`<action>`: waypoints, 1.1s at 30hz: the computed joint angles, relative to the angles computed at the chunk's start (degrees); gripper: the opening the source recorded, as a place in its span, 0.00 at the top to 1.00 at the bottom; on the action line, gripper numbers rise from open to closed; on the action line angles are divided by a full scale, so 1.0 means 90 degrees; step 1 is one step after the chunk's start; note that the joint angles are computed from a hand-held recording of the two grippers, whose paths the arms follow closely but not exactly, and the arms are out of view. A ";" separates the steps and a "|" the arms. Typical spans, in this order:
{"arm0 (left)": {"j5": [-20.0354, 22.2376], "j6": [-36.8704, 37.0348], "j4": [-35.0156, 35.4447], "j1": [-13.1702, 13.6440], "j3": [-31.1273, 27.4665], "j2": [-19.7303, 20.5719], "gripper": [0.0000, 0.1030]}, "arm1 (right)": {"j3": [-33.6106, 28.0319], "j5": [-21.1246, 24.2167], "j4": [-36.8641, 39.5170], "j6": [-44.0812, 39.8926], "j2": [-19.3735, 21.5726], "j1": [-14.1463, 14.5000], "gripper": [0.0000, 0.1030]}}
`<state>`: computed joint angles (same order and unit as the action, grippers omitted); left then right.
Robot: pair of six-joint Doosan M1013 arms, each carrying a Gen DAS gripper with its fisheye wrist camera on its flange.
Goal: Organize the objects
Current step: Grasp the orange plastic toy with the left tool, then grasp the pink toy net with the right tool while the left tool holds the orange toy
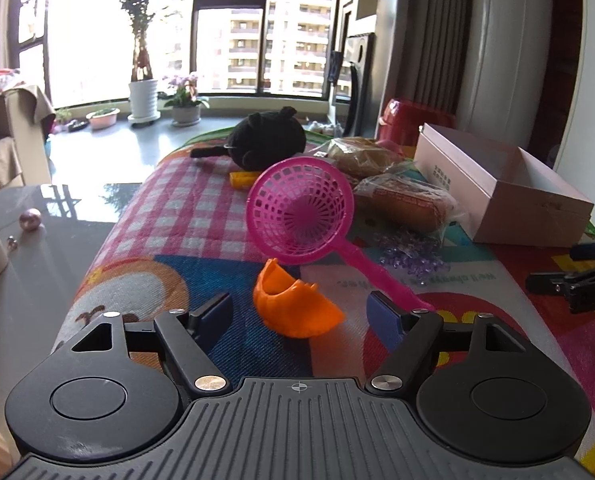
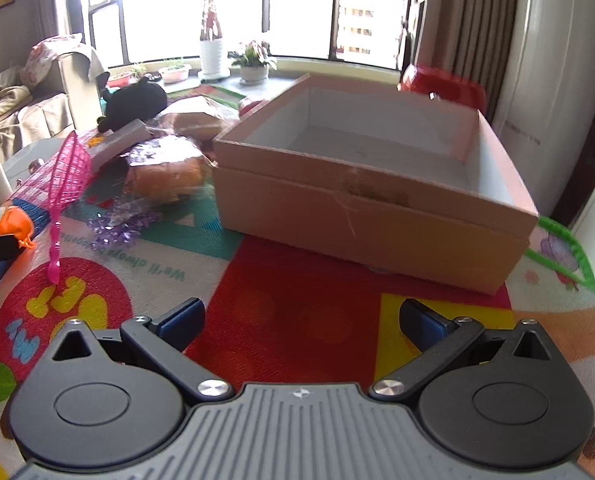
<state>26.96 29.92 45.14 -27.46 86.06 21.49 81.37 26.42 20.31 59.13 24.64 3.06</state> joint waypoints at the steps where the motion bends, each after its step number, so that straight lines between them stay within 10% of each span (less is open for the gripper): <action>1: -0.0060 0.0257 -0.0171 0.0011 -0.0019 0.0015 0.29 | 0.0092 -0.0217 0.0048 -0.0183 -0.0048 0.0033 0.00; 6: -0.0197 0.0784 -0.0584 0.0071 -0.0089 0.0065 0.57 | -0.0026 -0.0021 0.0455 -0.0995 -0.0053 0.0094 0.00; 13: -0.0664 0.1963 -0.2238 0.0291 0.0204 -0.0173 0.58 | -0.0315 0.0175 0.1282 -0.2159 0.0013 0.0282 0.00; 19: -0.0844 -0.0129 -0.1074 0.0457 0.0646 -0.0568 0.58 | -0.0730 0.0332 0.2065 -0.3598 0.0275 0.0729 0.00; 25: -0.0553 -0.1085 -0.0580 0.0551 0.0768 -0.0730 0.58 | -0.1231 0.0115 0.1001 -0.3437 0.0756 0.1237 0.01; 29: -0.0541 -0.1027 -0.0614 0.0572 0.0825 -0.0786 0.58 | -0.1709 0.0959 0.0356 -0.2440 0.0951 0.1244 0.59; 33: -0.0520 -0.0986 -0.0687 0.0536 0.0852 -0.0818 0.58 | -0.1541 0.1394 0.0868 -0.2376 0.0674 0.1021 0.84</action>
